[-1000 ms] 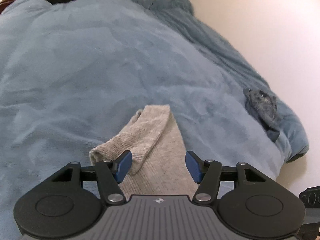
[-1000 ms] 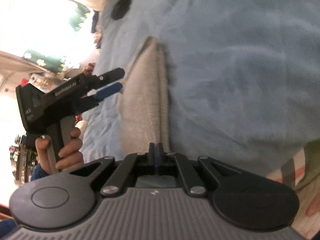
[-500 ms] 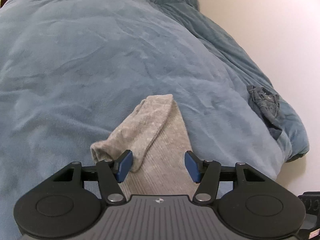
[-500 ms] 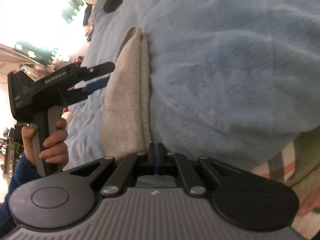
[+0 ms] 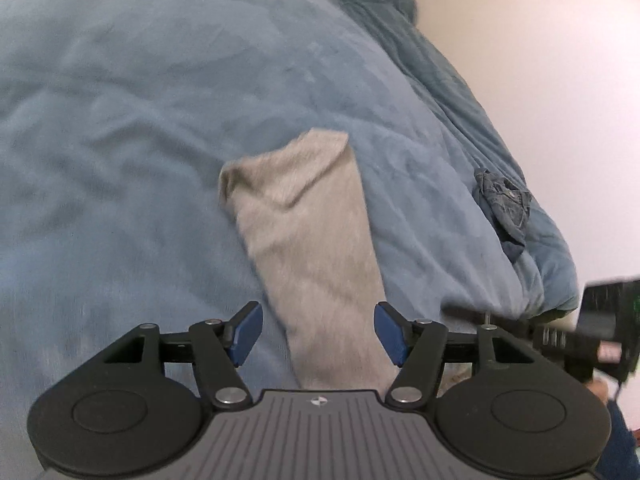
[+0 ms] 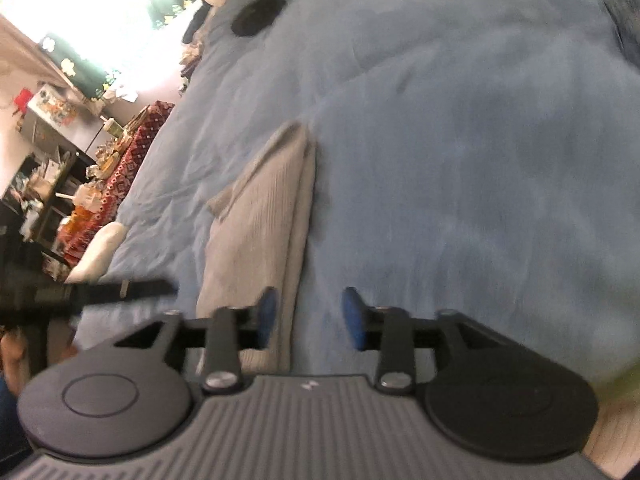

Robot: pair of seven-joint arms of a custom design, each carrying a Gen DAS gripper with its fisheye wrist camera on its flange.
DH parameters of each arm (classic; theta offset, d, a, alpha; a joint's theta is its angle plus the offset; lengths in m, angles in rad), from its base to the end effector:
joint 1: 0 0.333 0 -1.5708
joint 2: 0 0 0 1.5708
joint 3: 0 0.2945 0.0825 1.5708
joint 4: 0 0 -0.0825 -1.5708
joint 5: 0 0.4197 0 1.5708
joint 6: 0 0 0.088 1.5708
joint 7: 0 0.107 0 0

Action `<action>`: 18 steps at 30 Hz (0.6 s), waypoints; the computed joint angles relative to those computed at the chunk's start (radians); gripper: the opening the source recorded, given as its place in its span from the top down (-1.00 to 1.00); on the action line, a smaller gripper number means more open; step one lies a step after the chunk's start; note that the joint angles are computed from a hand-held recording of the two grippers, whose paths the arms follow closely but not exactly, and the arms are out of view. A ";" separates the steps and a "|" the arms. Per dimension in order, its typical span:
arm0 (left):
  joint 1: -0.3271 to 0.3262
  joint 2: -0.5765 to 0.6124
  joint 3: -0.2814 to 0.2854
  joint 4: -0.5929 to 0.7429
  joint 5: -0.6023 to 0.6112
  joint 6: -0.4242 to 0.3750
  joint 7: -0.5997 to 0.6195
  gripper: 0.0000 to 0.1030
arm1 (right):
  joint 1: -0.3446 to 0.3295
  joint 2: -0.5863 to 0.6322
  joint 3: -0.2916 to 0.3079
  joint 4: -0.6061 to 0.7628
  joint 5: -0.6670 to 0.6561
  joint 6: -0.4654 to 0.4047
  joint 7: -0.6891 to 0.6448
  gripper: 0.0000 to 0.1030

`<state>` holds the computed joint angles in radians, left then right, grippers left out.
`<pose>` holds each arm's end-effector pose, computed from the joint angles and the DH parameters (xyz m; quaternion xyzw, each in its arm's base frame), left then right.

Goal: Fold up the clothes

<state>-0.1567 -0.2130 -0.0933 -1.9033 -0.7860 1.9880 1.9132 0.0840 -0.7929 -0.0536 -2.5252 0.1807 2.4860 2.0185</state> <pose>0.5335 -0.1861 0.6104 0.5204 -0.7619 0.3590 0.1406 0.4132 0.0084 0.5940 -0.4659 0.8003 -0.1056 0.3623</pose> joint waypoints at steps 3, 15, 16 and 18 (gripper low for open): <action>0.000 -0.042 0.008 -0.052 -0.014 -0.009 -0.001 -0.19 | -0.007 0.046 -0.009 0.045 -0.014 0.022 -0.028 -0.72; -0.021 -0.076 0.028 -0.139 -0.052 -0.060 -0.013 -0.11 | 0.056 0.224 -0.142 0.211 0.102 0.055 -0.334 -0.99; -0.021 -0.075 0.029 -0.139 -0.063 -0.060 -0.007 -0.09 | 0.066 0.234 -0.162 0.223 0.147 0.043 -0.361 -0.99; -0.022 -0.077 0.031 -0.137 -0.086 -0.061 0.015 -0.05 | 0.026 0.259 -0.141 0.247 0.148 0.019 -0.356 -0.99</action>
